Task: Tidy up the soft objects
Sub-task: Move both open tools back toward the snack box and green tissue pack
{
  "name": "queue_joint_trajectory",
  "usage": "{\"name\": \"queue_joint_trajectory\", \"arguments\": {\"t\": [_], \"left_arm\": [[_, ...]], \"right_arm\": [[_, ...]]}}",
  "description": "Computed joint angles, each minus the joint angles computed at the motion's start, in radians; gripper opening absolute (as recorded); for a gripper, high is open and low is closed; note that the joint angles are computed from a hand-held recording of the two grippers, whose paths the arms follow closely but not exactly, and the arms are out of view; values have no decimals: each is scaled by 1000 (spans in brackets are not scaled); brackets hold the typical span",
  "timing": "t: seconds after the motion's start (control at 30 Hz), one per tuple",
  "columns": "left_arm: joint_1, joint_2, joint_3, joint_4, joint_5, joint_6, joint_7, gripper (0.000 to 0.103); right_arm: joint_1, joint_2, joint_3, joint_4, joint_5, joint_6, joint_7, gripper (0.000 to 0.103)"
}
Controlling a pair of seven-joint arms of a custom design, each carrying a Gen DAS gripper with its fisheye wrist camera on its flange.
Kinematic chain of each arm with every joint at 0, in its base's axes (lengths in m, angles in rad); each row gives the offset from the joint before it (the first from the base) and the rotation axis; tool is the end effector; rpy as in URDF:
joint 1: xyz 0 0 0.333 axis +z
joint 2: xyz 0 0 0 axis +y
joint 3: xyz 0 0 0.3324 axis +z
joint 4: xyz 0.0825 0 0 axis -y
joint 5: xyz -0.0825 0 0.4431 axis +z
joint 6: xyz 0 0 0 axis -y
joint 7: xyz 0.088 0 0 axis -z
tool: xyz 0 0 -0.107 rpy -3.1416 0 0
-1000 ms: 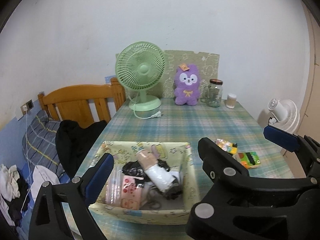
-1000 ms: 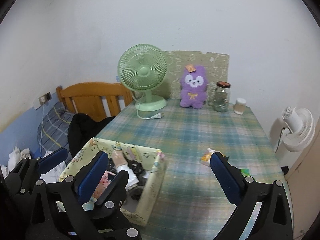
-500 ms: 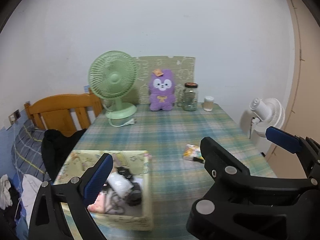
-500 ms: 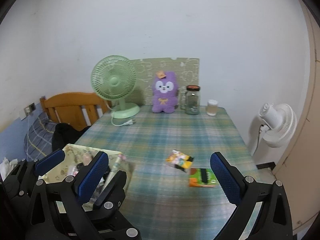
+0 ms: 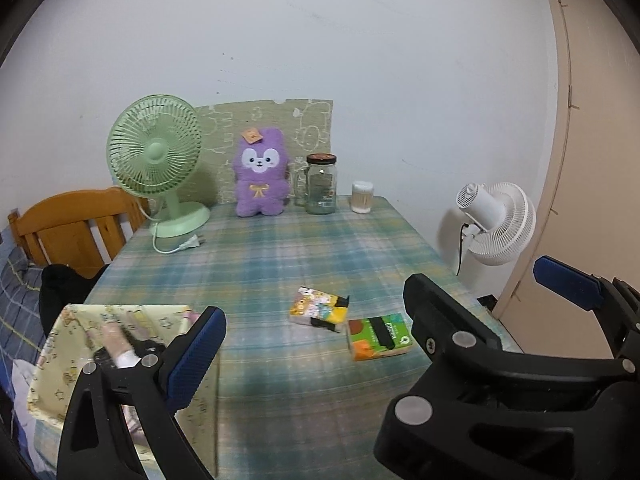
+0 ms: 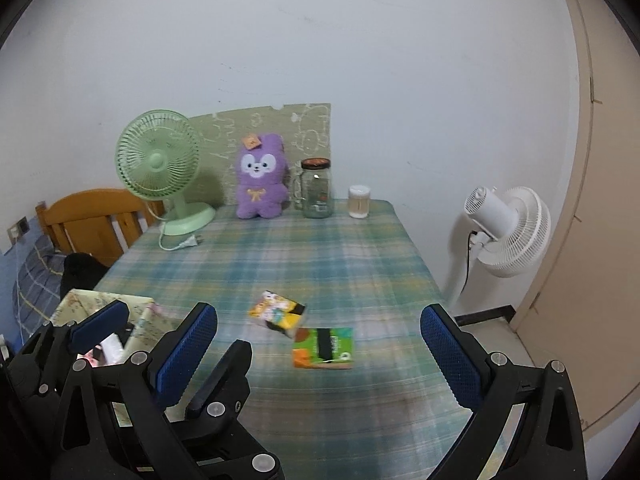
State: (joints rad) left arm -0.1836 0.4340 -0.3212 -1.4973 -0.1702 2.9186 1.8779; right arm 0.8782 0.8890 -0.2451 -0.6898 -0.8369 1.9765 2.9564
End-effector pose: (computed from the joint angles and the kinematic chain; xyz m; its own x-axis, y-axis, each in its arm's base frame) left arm 0.7214 -0.3284 0.5467 -0.5504 -0.8343 0.0329 -0.4512 0.2640 -0.8525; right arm 0.6623 0.5700 0.5323 -0.3941 -0.9177 -0.0495 -0.4181 0.2270 -0.8796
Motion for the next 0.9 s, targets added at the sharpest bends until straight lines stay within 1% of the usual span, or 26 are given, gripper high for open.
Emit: {"name": "queue_joint_trajectory", "arguments": {"t": [0.07, 0.2, 0.3, 0.33, 0.4, 0.57, 0.73, 0.8, 0.9], "left_arm": [[-26, 12, 22, 11, 22, 4, -30, 100], [-74, 44, 67, 39, 81, 4, -100, 100], [-100, 70, 94, 58, 127, 1, -151, 100], [-110, 82, 104, 69, 142, -8, -170, 100], [-112, 101, 105, 87, 160, -24, -188, 100], [-135, 138, 129, 117, 211, -31, -242, 100], [-153, 184, 148, 174, 255, -75, -282, 100], [-165, 201, 163, 197, 275, -92, -305, 100], [-192, 224, 201, 233, 319, -127, -356, 100]], "right_arm": [[4, -50, -4, -92, -16, 34, 27, 103], [-13, -103, 15, -196, -45, 86, 61, 103], [-34, -123, 31, -250, -59, 132, 83, 103], [-41, -121, 37, -250, -59, 138, 82, 103], [-55, -119, 45, -262, -54, 156, 84, 103], [-82, -114, 54, -287, -43, 206, 86, 103], [-113, -95, 63, -287, -6, 258, 61, 103], [-122, -84, 64, -281, 13, 276, 52, 103], [-140, -55, 68, -248, 53, 288, 22, 103]]}}
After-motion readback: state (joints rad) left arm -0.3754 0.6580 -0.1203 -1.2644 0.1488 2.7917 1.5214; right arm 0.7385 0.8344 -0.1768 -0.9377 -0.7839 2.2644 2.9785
